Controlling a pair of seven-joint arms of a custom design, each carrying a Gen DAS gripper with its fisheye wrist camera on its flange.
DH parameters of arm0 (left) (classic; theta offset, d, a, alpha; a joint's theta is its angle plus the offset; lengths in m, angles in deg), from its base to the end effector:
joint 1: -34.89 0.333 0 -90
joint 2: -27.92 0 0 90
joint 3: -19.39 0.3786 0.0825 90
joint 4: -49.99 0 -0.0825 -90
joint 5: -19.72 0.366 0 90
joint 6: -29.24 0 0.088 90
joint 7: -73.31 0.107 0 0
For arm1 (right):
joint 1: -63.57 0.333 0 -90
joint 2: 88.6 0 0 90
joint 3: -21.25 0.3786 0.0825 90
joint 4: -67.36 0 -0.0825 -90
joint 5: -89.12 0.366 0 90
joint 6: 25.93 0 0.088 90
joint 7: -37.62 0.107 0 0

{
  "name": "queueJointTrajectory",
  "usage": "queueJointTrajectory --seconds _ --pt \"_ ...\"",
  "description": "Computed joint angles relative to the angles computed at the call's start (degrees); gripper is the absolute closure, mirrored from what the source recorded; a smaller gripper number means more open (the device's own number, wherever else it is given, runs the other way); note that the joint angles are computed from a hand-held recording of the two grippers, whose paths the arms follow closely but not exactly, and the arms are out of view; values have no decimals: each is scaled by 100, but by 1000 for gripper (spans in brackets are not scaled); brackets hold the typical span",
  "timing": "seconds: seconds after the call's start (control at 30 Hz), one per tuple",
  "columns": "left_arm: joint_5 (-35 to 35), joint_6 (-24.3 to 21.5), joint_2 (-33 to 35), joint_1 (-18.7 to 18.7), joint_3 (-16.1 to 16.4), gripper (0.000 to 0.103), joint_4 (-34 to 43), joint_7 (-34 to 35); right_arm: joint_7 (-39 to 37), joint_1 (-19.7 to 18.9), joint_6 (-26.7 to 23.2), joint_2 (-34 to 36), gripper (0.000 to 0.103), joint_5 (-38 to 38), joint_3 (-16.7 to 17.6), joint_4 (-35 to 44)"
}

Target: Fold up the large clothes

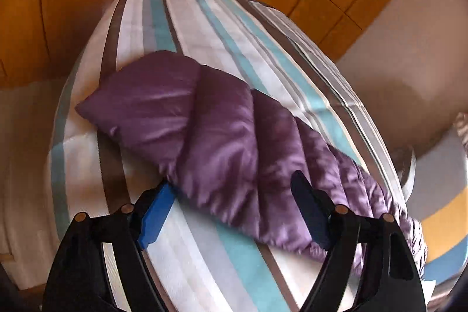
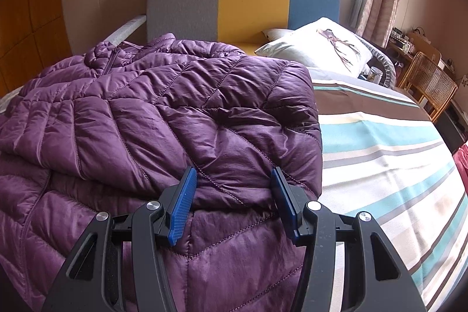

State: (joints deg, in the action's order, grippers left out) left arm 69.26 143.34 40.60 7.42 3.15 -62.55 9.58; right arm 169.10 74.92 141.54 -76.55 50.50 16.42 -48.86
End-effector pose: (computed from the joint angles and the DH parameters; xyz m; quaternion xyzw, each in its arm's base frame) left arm 0.4641 -0.3642 0.4383 -0.9373 0.0430 -0.2248 0.2628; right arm 0.6164 0.1137 0.4858 -0.6614 0.6557 -0.2840 0.2279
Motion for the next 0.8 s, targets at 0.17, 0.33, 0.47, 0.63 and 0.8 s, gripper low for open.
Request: queueJointTrajectory --seconds 0.17,0.33,0.47,0.63,0.8 --pt "68 62 -77 98 48 90 -207 -19 8 7 0 6 50 -17 -11 5" --pt "345 -791 211 -147 3 97 477 501 -14 -5 19 16 50 24 -4 7" --pt "1047 -1530 652 -540 51 97 1407 1355 0 1 31 8 50 21 -13 -1" --pt "1936 -1604 1296 -1043 282 97 2662 2863 297 19 410 -120 50 -299 -140 -71" --pt "2365 -1179 2138 -1474 586 97 4067 4350 -176 -272 144 101 50 553 129 229"
